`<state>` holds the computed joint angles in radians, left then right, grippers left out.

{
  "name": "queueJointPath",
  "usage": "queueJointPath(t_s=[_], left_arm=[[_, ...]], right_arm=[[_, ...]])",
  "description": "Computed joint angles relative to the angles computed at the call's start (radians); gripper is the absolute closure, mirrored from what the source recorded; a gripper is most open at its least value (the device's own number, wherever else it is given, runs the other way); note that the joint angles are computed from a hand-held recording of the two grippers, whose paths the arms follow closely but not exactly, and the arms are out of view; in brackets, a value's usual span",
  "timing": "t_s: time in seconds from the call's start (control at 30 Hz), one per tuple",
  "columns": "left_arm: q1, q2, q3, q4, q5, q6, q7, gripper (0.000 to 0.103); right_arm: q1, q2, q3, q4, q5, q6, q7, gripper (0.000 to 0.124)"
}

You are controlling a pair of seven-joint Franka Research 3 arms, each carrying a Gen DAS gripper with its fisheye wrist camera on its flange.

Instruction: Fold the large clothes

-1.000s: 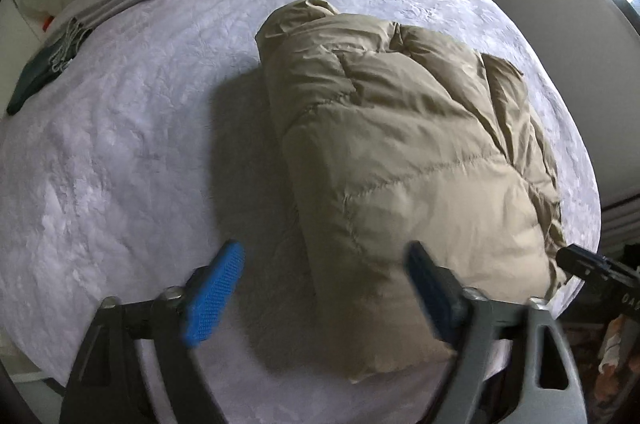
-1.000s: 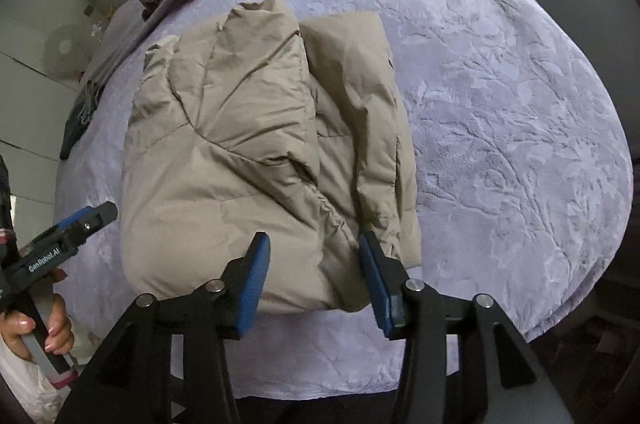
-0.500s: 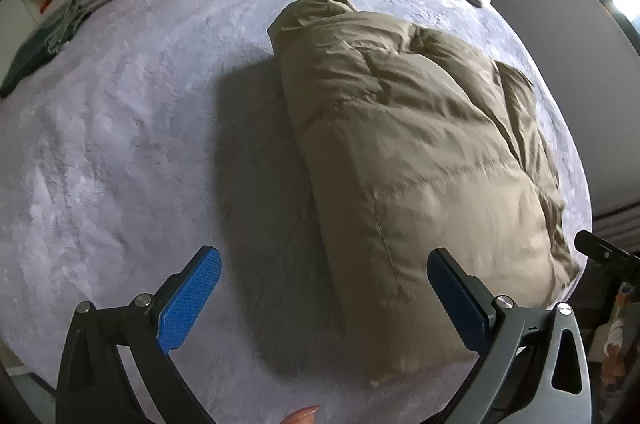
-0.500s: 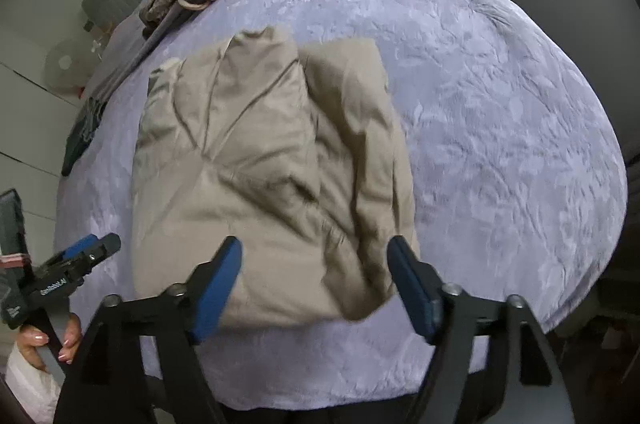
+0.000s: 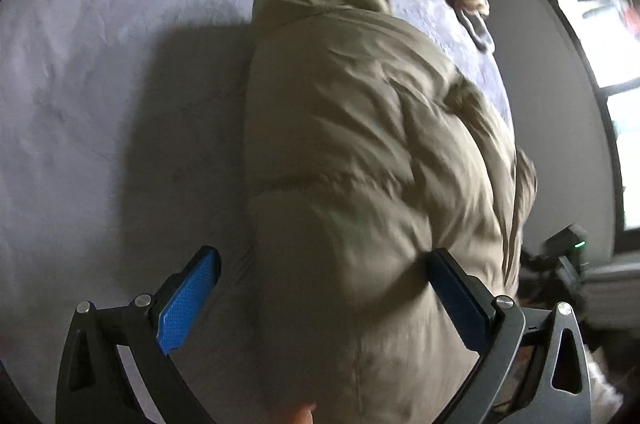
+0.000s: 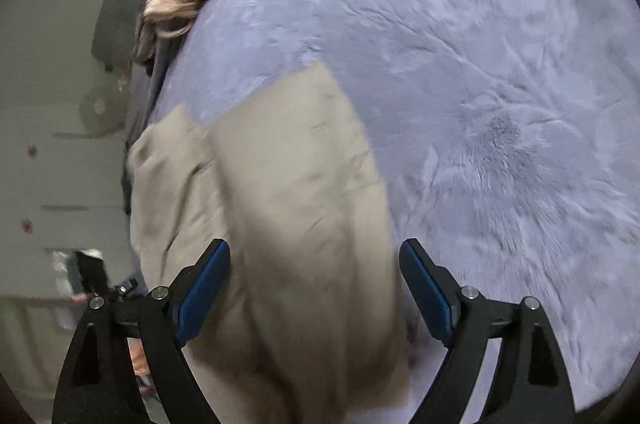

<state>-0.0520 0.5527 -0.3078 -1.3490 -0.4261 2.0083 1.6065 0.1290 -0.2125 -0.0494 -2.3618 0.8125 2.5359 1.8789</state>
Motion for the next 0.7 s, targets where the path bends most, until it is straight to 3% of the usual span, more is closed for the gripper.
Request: queueJointPath(t_s=[0.2, 0.23, 0.3, 0.37, 0.43, 0.57, 0.7], left_arm=[[0.018, 0.087, -0.023, 0.087, -0.060, -0.051, -0.033, 0.000], [0.018, 0.090, -0.025, 0.090, -0.062, -0.051, -0.030, 0.000], [0.018, 0.100, -0.028, 0.104, -0.066, -0.057, -0.029, 0.000], [0.018, 0.107, -0.033, 0.114, -0.076, -0.062, -0.034, 0.000], [0.021, 0.109, -0.040, 0.118, -0.092, -0.061, -0.030, 0.000], [0.025, 0.131, -0.049, 0.146, -0.108, -0.083, -0.003, 0.000], [0.036, 0.211, -0.062, 0.215, -0.133, -0.157, 0.011, 0.000]], right_arm=[[0.027, 0.100, -0.046, 0.021, 0.542, -0.019, -0.365, 0.033], [0.021, 0.105, -0.041, 0.027, 0.604, -0.036, -0.416, 0.033], [0.008, 0.111, -0.037, 0.037, 0.760, -0.080, -0.542, 0.021], [-0.005, 0.106, -0.027, 0.043, 0.833, -0.100, -0.605, 0.021], [-0.018, 0.115, -0.024, 0.072, 0.786, -0.152, -0.611, 0.021], [-0.039, 0.204, -0.007, 0.214, 0.430, -0.267, -0.490, 0.021], [-0.051, 0.301, 0.019, 0.319, 0.304, -0.331, -0.435, 0.021]])
